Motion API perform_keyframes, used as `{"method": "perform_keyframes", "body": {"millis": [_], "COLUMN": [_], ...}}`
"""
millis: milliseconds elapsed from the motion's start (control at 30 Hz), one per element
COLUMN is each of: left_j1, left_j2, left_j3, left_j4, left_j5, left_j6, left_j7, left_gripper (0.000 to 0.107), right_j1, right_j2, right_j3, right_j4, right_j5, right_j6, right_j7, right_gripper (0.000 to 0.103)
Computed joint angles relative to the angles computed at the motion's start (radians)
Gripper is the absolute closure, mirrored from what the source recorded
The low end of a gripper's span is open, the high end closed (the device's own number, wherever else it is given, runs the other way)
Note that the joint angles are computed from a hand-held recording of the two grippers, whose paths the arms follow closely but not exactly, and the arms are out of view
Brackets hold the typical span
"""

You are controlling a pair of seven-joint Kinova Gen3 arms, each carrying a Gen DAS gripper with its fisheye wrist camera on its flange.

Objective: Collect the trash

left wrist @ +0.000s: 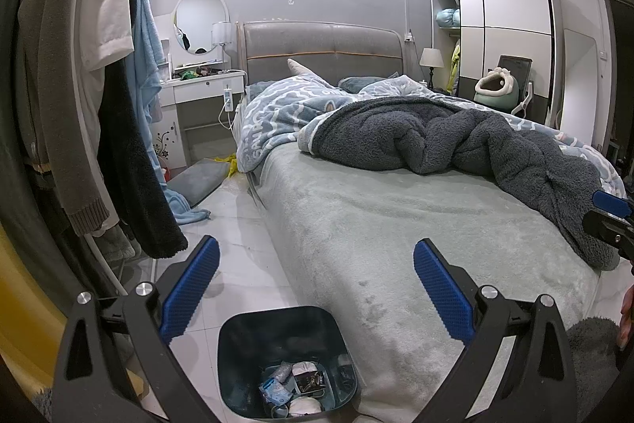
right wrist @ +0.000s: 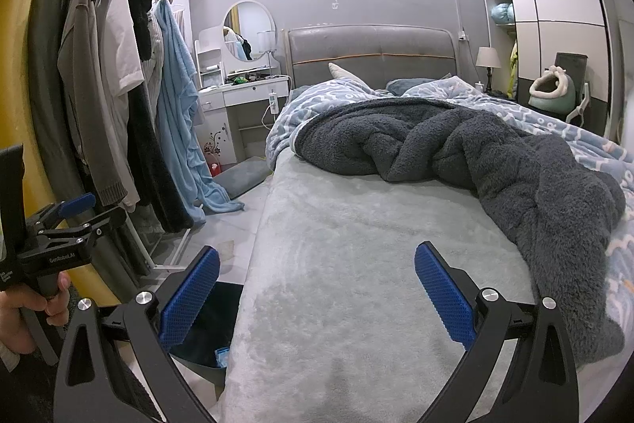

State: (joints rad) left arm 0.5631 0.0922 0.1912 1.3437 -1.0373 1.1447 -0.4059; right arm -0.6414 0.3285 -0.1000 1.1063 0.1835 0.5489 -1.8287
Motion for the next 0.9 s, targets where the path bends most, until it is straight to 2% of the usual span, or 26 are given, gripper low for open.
{"method": "perform_keyframes", "body": {"millis": [900], "left_j1": [-0.002], "left_j2": [0.000], "left_j3": [-0.003], "left_j4": [0.001], "left_j5": [0.007], "left_j6": [-0.007], "left_j7": [-0.002], "left_gripper": [0.008], "right_j1": [-0.002], "right_j2": [-0.001], "right_j3": [0.001], "right_j4": [0.000], "right_j5": [0.003], "right_j6": [0.001], "right_j7": [-0.005], "right_gripper": [0.003]}}
